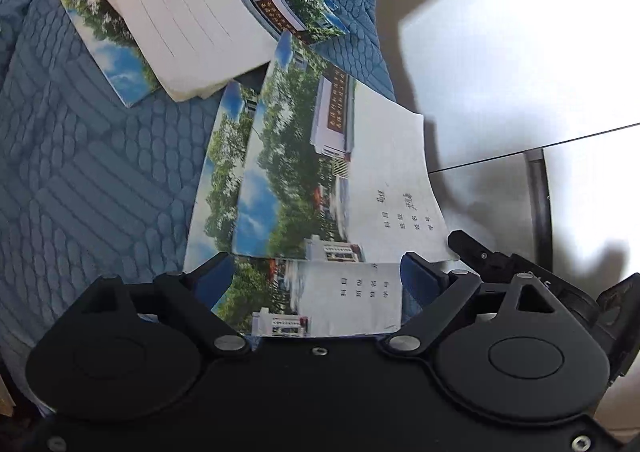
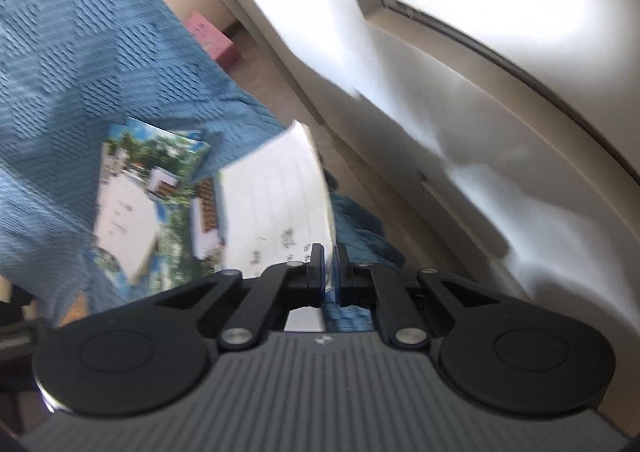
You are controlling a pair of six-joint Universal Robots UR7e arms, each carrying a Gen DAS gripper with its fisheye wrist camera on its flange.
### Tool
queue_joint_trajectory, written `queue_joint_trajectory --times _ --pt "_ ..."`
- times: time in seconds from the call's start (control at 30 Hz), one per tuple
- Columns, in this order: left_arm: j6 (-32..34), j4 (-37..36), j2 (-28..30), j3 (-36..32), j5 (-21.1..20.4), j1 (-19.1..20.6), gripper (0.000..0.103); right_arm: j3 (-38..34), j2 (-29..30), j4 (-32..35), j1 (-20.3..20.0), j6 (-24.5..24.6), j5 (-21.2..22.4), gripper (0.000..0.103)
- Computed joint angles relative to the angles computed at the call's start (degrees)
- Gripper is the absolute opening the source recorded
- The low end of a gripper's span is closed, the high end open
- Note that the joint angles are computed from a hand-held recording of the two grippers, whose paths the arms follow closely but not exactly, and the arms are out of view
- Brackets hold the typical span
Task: Organize objects
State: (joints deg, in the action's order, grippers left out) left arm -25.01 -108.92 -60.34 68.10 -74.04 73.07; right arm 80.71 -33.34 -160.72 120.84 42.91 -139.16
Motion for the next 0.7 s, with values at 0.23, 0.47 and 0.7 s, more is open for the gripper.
queue_joint_trajectory --times 0.23,0.47,0.7 --pt "-0.9 -5.2 -0.9 3.0 -6.2 0.5 0.090 -0.8 0.1 -6.2 1.2 -1.5 3.3 0.006" --pt "-11.6 -13.7 -0.8 7.5 -23.3 5.0 0.090 -1.4 0.3 -7.3 2.1 -2.2 4.7 0.005" --pt "-22.7 -23.0 -0.6 11.5 -24.8 6.0 0.083 2.3 -0.7 -10.7 2.1 5.2 9.6 0.005"
